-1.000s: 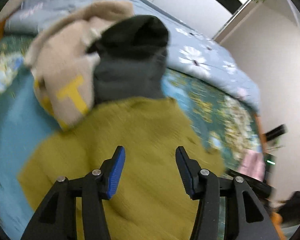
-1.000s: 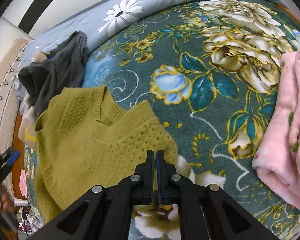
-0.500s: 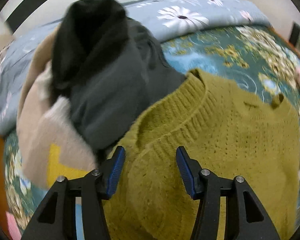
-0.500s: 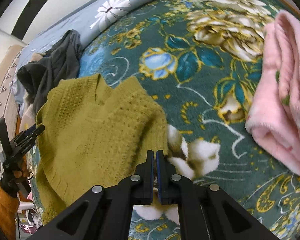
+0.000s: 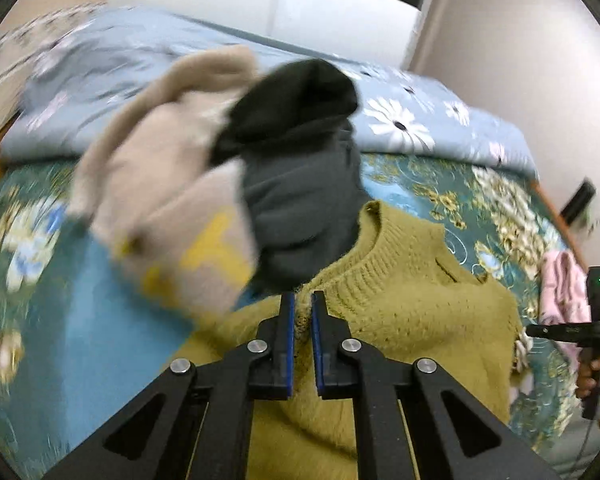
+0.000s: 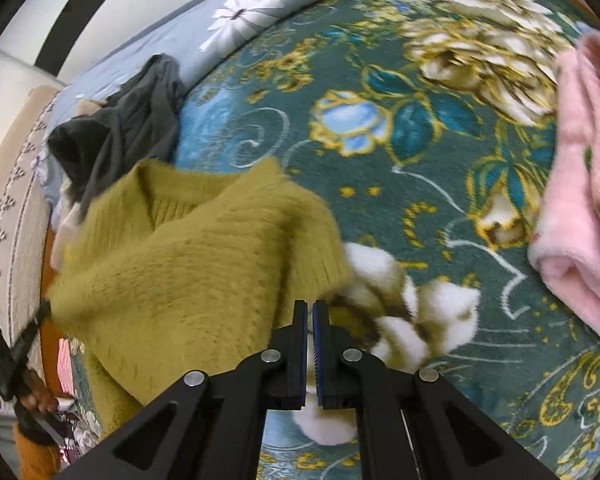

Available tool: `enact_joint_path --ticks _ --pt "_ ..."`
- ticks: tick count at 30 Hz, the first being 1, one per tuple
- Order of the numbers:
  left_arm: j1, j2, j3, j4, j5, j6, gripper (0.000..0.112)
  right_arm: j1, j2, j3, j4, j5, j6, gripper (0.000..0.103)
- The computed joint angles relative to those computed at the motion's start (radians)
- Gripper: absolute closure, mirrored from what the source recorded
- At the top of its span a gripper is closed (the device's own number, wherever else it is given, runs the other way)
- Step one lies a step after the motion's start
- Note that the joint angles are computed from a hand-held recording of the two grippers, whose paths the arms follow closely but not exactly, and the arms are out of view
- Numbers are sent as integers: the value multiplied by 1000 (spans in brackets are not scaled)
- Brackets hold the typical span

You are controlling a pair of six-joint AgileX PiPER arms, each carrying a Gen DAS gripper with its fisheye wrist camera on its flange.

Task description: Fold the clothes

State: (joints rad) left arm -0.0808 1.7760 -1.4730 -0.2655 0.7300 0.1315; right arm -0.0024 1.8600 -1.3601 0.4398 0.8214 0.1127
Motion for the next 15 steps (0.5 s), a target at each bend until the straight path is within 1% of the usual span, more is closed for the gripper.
enact_joint_path --ticks 2,4,6,9,11,12,13,15 --pt "51 -82 123 4 -19 11 105 18 20 -38 0 14 -9 98" --pt "110 -131 211 2 -16 16 105 36 43 -81 -5 28 -11 98" --pt "168 -153 271 -15 -11 25 105 56 72 -137 -9 44 -11 98" --pt "212 -173 341 -33 -28 35 105 83 140 -256 -7 82 -19 98" --pt "206 -171 363 -28 -37 23 105 95 197 -358 -15 123 -11 98" --pt "196 -168 372 -17 -40 9 105 101 229 -414 -19 146 -6 90" --pt "196 -170 386 -21 -44 6 105 107 269 -484 -27 177 3 75" --pt "208 -176 414 -44 -51 18 105 118 363 -643 -49 251 29 62"
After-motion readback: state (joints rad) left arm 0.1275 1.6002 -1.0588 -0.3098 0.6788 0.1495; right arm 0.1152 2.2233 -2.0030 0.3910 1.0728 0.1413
